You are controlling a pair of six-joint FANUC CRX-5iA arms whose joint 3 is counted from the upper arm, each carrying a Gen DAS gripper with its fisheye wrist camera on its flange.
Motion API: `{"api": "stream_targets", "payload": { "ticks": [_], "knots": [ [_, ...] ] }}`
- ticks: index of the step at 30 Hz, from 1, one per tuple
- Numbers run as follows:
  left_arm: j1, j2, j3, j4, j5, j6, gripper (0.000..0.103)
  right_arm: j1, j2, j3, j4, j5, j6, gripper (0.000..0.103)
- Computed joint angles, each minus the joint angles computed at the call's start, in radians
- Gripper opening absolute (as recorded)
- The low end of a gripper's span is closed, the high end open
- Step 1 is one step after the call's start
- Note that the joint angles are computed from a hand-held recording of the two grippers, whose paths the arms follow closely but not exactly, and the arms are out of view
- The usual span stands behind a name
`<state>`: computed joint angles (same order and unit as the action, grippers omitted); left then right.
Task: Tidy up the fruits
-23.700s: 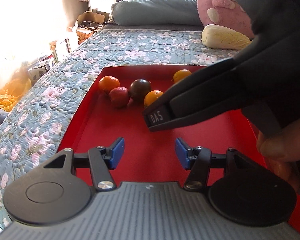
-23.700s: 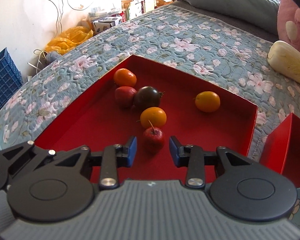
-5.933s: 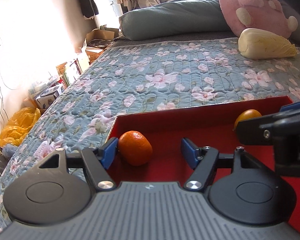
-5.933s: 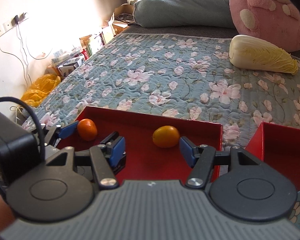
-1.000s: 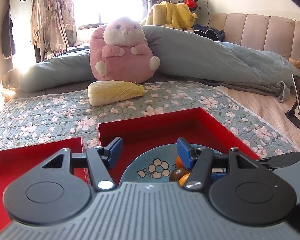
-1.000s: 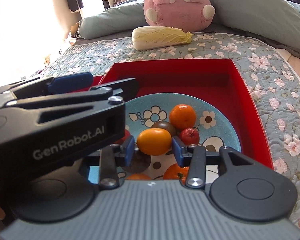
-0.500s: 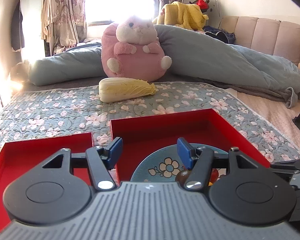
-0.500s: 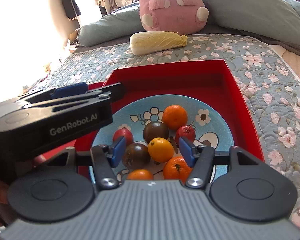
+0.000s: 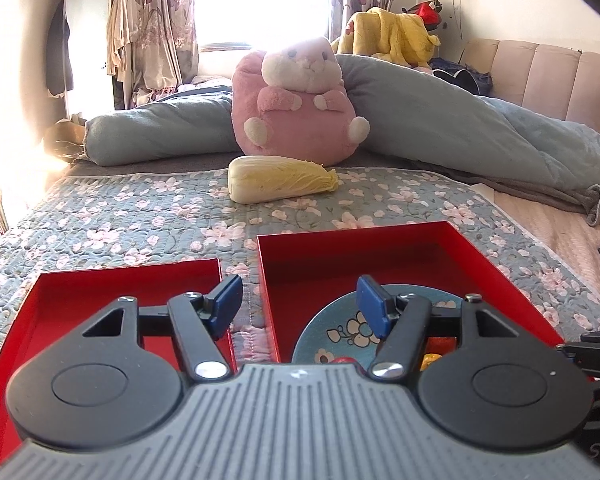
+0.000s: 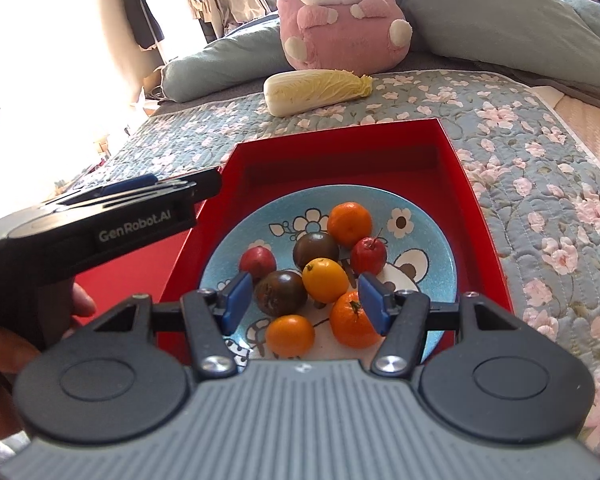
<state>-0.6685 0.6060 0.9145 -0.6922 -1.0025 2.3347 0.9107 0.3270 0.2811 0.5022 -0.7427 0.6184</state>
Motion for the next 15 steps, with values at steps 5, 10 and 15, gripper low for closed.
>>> {"api": "stream_targets", "payload": {
  "ticks": [5, 10, 15],
  "knots": [
    [-0.013, -0.017, -0.016, -0.027, -0.016, 0.008, 0.069, 0.006, -0.028, -0.034, 0.016, 0.009, -0.020, 0.062],
    [-0.026, -0.032, -0.028, -0.050, -0.030, 0.015, 0.069, 0.010, -0.059, -0.073, 0.038, 0.010, -0.053, 0.062],
    [-0.039, -0.049, -0.046, -0.071, -0.042, 0.027, 0.069, 0.016, -0.091, -0.116, 0.061, 0.010, -0.093, 0.062]
  ]
}}
